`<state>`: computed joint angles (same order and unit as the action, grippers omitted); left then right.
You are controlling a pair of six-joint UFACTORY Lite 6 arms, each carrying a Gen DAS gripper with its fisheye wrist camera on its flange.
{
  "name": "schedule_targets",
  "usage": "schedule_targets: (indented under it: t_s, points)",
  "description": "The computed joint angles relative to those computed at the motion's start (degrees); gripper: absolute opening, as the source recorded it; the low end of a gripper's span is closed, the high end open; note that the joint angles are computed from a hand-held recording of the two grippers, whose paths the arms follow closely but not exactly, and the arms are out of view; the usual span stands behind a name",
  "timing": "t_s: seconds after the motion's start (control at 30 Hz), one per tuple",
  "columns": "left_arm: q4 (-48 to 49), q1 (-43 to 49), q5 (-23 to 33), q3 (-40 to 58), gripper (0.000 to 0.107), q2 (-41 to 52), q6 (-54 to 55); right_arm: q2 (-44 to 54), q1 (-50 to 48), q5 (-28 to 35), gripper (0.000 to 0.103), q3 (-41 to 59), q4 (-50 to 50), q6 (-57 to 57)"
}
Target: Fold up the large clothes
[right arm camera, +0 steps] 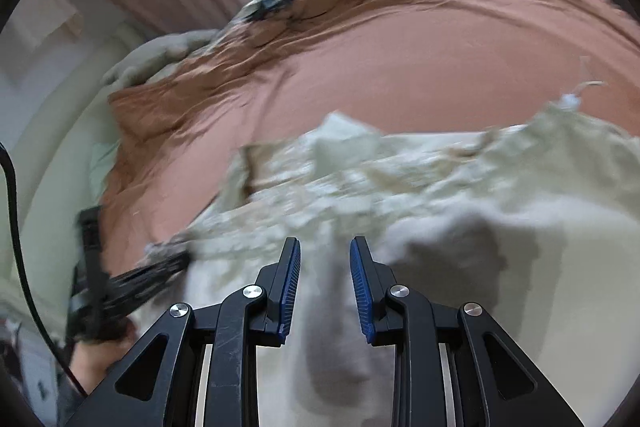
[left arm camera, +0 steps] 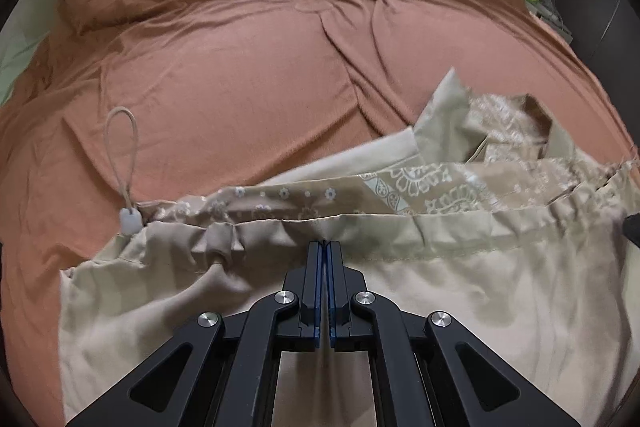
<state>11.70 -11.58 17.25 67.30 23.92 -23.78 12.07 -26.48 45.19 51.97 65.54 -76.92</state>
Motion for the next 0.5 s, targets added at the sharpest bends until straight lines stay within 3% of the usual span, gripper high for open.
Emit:
schedule_targets:
  t_s: [0.1, 0.2, 0.27, 0.33, 0.4, 0.47, 0.5]
  points:
    - [5.52, -0.97, -0.16, 0.05, 0.005, 0.38, -4.56, 1.55, 3.66, -0.05, 0.027, -0.16, -2.16, 1.04]
    - [-2.00, 0.33, 3.01, 1.68, 0.012, 0.05, 3.60, 3.00, 5.93, -0.52, 0.027, -0.35, -2.95, 1.26]
    - [-9.72, 2.61, 4.00, 0.48, 0.028, -2.35, 10.46, 3.35, 6.50, -2.54, 0.027, -0.48, -2.89, 1.45]
    - [-14.24, 4.70, 3.15, -3.42, 0.062, -7.20, 14.31, 3.61, 5.37, -2.74, 0.027, -0.55, -2.17, 0.94]
    - [-18.12, 6.79, 2.29, -8.13, 0.075, -13.37, 17.91, 2.48, 3.65, -2.40, 0.027, -1.41, -1.46, -0.19]
    - [-23.42, 9.79, 3.25, -13.44, 0.077, -21.11, 23.22, -1.08, 2.12, -3.54, 0.030, -3.99, 0.13, -1.68]
    - [-24.76, 10.90, 3.96, -15.05, 0.077, -23.59, 24.62, -1.94, 1.61, -3.22, 0.037, -4.28, 0.10, -1.55]
